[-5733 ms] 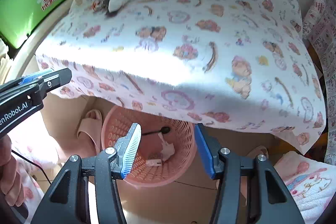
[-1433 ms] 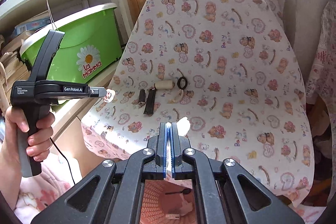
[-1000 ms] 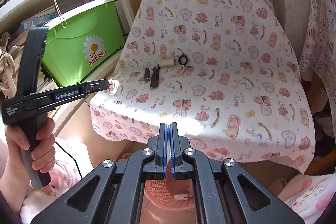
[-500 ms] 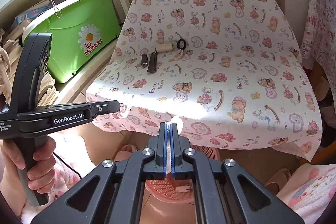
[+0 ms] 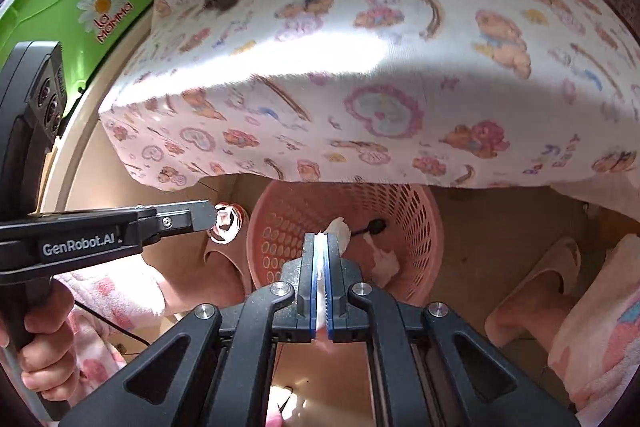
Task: Collect trash
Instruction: 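Open both tools to drop the clip and tissue into the basket, then raise both tools back above the chair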
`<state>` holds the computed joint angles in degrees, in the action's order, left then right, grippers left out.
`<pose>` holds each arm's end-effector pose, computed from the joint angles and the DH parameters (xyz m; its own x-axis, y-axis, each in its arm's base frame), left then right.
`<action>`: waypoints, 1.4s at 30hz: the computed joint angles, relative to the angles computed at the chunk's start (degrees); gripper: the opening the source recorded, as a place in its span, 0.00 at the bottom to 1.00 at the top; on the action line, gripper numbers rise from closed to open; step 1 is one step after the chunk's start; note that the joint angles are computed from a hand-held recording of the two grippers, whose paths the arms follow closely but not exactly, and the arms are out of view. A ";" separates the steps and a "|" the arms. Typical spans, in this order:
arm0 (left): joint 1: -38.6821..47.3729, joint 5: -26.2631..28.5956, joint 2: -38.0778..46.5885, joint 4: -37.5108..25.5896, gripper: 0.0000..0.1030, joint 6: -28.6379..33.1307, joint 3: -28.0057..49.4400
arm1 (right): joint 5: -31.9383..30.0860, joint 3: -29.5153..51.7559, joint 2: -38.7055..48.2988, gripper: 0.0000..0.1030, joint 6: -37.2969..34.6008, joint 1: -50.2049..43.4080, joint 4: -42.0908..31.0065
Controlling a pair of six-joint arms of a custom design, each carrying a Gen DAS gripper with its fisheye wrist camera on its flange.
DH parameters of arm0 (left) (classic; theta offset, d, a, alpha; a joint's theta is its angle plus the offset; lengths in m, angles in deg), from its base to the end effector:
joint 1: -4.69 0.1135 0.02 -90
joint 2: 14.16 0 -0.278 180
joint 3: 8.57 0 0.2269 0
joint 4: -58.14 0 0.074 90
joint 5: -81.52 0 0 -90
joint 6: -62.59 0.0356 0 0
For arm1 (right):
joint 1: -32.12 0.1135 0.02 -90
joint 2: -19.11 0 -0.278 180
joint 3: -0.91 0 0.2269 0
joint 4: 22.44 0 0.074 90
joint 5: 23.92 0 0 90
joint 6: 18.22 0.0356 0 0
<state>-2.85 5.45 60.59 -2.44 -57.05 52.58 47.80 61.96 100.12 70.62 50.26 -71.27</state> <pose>0.1942 -0.0343 0.2239 -0.9242 -0.3619 -0.1224 -0.3045 0.8912 -0.3361 0.2140 0.0819 0.2101 -0.8776 -0.3077 -0.3676 -0.4213 0.8610 0.2850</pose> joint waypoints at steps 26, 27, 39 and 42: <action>-0.21 -6.34 -0.49 -2.72 0.67 -2.78 0.51 | 3.60 3.69 3.01 0.44 0.60 -3.66 -2.21; -0.98 -8.33 -1.76 -2.93 0.69 -3.19 1.03 | 4.21 3.90 1.01 0.46 0.29 -3.53 -2.22; -10.57 -34.62 -14.65 -2.97 0.80 -1.65 6.50 | 12.49 5.26 -15.27 0.81 -4.27 -1.84 3.47; -11.25 -38.32 -16.67 -2.07 0.80 1.22 7.37 | 10.99 7.41 -15.57 0.81 -6.12 -2.00 3.19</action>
<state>-14.10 -32.87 43.92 -4.51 -55.83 59.95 58.79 69.36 84.55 64.50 48.26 -68.08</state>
